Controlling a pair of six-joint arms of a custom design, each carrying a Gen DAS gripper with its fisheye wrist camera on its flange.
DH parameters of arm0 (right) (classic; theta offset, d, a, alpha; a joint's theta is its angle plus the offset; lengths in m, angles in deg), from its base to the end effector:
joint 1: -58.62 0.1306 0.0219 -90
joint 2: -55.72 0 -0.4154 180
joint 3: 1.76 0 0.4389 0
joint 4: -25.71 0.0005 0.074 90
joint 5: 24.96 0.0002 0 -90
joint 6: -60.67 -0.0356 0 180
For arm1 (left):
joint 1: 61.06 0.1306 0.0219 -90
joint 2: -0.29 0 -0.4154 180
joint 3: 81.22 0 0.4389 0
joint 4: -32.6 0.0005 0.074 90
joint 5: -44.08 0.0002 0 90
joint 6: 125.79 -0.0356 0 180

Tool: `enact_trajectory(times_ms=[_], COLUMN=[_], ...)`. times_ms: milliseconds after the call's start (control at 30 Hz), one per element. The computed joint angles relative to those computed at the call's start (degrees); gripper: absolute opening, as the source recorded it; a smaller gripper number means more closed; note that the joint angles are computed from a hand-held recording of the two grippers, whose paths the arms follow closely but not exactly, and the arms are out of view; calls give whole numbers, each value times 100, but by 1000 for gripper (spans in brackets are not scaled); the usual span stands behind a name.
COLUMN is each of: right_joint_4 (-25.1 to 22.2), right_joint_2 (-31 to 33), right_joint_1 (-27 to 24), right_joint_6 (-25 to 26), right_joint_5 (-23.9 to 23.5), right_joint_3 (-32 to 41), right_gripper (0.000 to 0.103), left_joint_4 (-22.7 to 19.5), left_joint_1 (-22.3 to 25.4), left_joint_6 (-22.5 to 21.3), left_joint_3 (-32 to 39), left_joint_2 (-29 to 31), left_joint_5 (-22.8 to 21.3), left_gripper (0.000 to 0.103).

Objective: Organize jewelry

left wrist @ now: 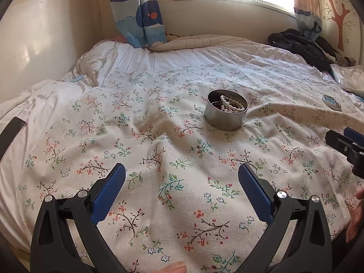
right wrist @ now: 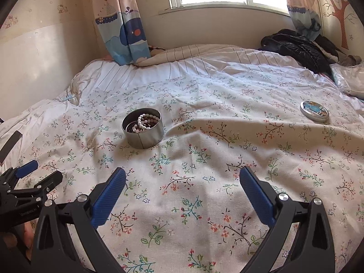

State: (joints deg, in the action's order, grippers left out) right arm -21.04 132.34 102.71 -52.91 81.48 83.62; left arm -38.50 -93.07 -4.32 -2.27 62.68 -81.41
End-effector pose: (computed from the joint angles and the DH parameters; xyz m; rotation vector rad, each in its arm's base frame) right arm 0.3267 0.3018 0.5348 -0.2410 2.2098 0.3362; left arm 0.2733 -0.1470 0.5398 -0.2240 2.2967 0.2386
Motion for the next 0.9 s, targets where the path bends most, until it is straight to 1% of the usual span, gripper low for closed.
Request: enact_trajectory(times_ms=[67, 167, 267, 300, 400, 467, 533, 633, 767, 800, 833, 867, 900], right_joint_4=[157, 421, 563, 515, 144, 107, 139, 57, -91, -126, -154, -176, -202], right_joint_2=[-124, -305, -401, -386, -213, -190, -233, -206, -147, -126, -103, -85, -65], right_joint_1=[29, 74, 73, 56, -5, -9, 3, -1, -11, -10, -8, -1, 12], right_joint_6=[4, 3, -40, -70, -188, -210, -205, -262, -347, -353, -349, -338, -320], right_joint_5=[34, 142, 152, 100, -32, -33, 27, 106, 211, 246, 278, 304, 335], right_joint_3=[-98, -250, -329, -309, -137, -116, -164, -138, -79, -58, -37, -20, 0], right_gripper=[96, 96, 96, 96, 96, 96, 96, 96, 96, 96, 96, 96, 96], left_joint_4=[-155, -262, -257, -260, -260, -225, -266, -327, -295, -305, -305, -310, -377], left_joint_1=[-63, -114, -103, -86, -89, -76, -59, 8, 168, 167, 137, 81, 3], left_joint_6=[87, 157, 156, 159, 193, 162, 186, 227, 138, 131, 127, 190, 361], left_joint_3=[38, 60, 46, 48, 48, 38, 46, 65, 59, 59, 59, 54, 56], left_joint_2=[41, 41, -10, -21, -22, -38, -22, 10, 14, 15, 4, -19, -25], left_joint_5=[-120, -229, -173, -158, -164, -112, -113, -32, 284, 256, 104, -132, -461], left_gripper=[95, 95, 95, 95, 96, 96, 96, 96, 96, 96, 96, 96, 95])
